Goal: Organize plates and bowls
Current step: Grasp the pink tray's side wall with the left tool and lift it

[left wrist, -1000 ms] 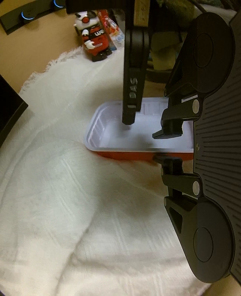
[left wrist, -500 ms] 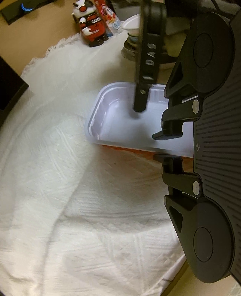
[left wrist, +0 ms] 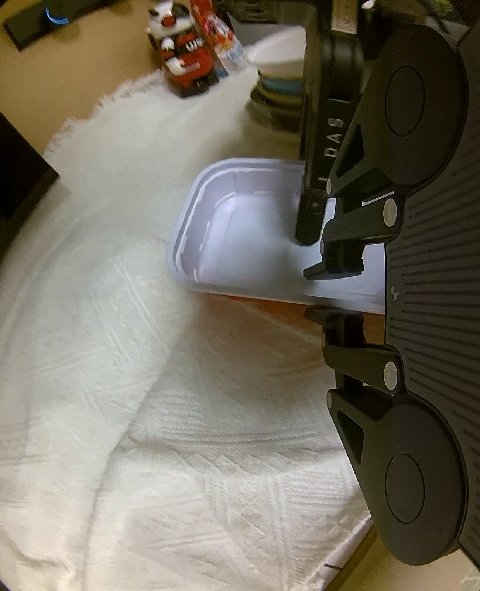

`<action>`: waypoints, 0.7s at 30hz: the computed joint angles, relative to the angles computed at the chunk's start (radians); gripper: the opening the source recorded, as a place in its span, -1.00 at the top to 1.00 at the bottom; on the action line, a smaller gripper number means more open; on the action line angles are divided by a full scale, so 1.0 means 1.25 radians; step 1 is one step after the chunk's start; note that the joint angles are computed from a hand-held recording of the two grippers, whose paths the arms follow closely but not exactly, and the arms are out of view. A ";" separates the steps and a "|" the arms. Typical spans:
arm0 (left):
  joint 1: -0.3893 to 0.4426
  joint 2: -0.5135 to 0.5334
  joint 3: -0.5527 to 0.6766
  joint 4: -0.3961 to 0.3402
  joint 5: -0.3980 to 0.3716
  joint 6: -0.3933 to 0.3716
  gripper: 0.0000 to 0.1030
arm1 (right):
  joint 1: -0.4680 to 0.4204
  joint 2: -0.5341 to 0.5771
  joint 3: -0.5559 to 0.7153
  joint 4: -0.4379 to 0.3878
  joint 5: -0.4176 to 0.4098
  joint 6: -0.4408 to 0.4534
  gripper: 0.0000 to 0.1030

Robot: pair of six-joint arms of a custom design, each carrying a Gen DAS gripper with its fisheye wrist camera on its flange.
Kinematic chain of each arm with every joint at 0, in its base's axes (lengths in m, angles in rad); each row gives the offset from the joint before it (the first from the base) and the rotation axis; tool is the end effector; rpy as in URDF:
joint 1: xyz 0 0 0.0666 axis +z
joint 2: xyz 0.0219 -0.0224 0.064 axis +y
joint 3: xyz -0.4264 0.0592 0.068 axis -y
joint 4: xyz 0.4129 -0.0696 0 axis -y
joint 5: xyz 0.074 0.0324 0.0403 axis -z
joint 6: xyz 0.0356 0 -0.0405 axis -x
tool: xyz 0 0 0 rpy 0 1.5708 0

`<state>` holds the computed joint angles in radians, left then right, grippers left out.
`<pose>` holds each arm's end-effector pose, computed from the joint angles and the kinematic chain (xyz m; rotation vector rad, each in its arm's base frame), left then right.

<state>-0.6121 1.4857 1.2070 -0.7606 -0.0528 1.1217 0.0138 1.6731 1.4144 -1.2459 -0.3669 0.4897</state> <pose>0.4148 -0.2894 0.3531 -0.7024 2.6194 -0.5163 0.5389 0.0198 0.3352 -0.7521 2.8512 0.5087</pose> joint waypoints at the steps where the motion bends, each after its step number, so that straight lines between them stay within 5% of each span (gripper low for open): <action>1: -0.003 -0.007 0.000 0.002 -0.007 0.002 0.64 | -0.006 0.000 0.009 -0.009 -0.012 0.003 0.23; 8: -0.031 -0.019 0.074 -0.057 -0.084 0.030 0.64 | -0.043 -0.015 0.084 -0.069 -0.125 0.061 0.24; 14: -0.072 0.047 0.248 -0.142 -0.157 -0.024 0.61 | -0.122 -0.004 0.197 -0.170 -0.241 0.167 0.24; 21: -0.093 0.174 0.456 -0.172 -0.104 -0.127 0.62 | -0.238 0.070 0.371 -0.269 -0.317 0.219 0.24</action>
<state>-0.7290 1.7032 1.7768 -0.9754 -0.1823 0.9626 -0.2843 1.7602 1.8781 -1.5823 -0.7633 0.7634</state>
